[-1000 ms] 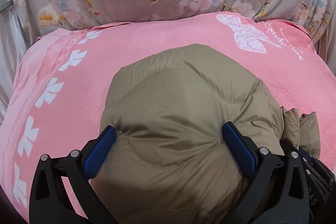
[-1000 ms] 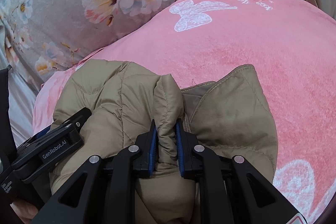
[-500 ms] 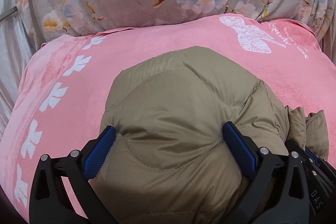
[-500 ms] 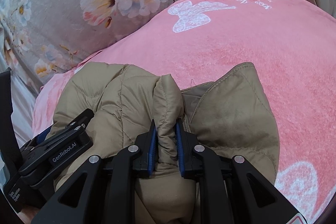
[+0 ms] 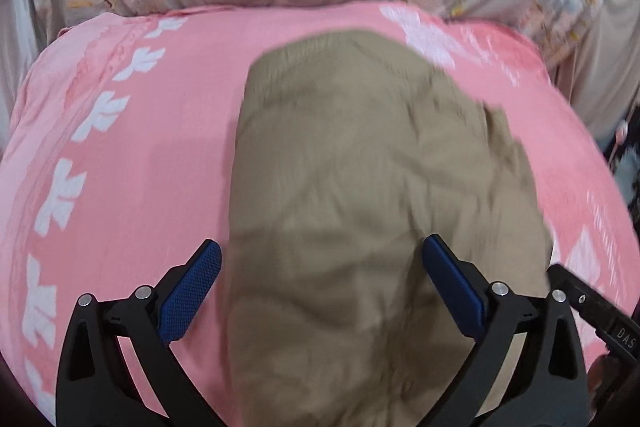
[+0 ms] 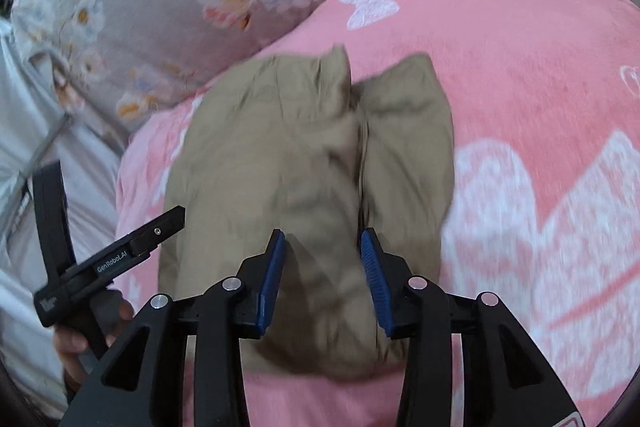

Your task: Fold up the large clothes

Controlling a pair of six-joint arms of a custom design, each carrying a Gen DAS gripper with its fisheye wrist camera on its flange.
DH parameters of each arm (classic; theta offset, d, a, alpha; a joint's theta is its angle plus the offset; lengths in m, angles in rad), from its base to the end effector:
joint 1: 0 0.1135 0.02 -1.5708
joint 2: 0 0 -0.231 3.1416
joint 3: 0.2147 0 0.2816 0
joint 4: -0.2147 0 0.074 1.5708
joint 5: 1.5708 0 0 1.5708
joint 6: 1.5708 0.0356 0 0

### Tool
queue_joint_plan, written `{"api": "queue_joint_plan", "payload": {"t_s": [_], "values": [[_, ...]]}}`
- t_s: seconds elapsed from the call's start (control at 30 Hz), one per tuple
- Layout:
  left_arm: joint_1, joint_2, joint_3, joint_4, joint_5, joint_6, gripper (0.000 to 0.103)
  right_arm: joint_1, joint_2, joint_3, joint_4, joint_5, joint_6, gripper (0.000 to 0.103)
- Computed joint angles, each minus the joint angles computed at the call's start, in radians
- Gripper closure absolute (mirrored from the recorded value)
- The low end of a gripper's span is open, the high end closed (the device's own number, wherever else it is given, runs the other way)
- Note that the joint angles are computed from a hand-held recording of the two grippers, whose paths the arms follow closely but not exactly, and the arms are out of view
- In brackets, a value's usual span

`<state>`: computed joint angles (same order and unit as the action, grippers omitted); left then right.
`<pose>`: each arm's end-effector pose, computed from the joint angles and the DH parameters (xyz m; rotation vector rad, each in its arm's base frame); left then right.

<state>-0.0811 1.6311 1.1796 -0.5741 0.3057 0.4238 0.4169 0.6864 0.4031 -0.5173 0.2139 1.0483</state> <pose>0.3616 -0.0401 0.1857 0.7412 2.4349 -0.2648 0.1841 0.0733 0.1625 0.8423 2.2433 0.4579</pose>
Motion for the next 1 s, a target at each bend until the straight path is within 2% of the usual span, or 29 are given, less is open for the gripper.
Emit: {"api": "queue_joint_plan", "payload": {"t_s": [0.1, 0.2, 0.27, 0.43, 0.67, 1.0], "values": [[0.026, -0.056, -0.084, 0.012, -0.026, 0.030, 0.005, 0.104, 0.081, 0.017, -0.038, 0.100, 0.076, 0.062], [0.059, -0.060, -0.107, 0.003, -0.019, 0.035, 0.005, 0.131, 0.132, 0.018, -0.018, 0.132, 0.134, 0.068], [0.063, -0.062, -0.125, 0.018, -0.026, 0.047, 0.005, 0.158, 0.222, 0.060, -0.016, 0.174, 0.130, 0.071], [0.041, -0.096, -0.200, 0.106, -0.065, 0.057, 0.005, 0.221, 0.375, 0.115, -0.003, 0.270, 0.139, 0.072], [0.036, -0.074, -0.204, 0.141, -0.067, 0.052, 0.005, 0.245, 0.454, 0.120, 0.056, 0.340, 0.142, 0.071], [0.006, -0.129, -0.285, 0.227, -0.113, 0.042, 0.005, 0.314, 0.400, 0.071, 0.029, 0.391, 0.203, 0.071]]}}
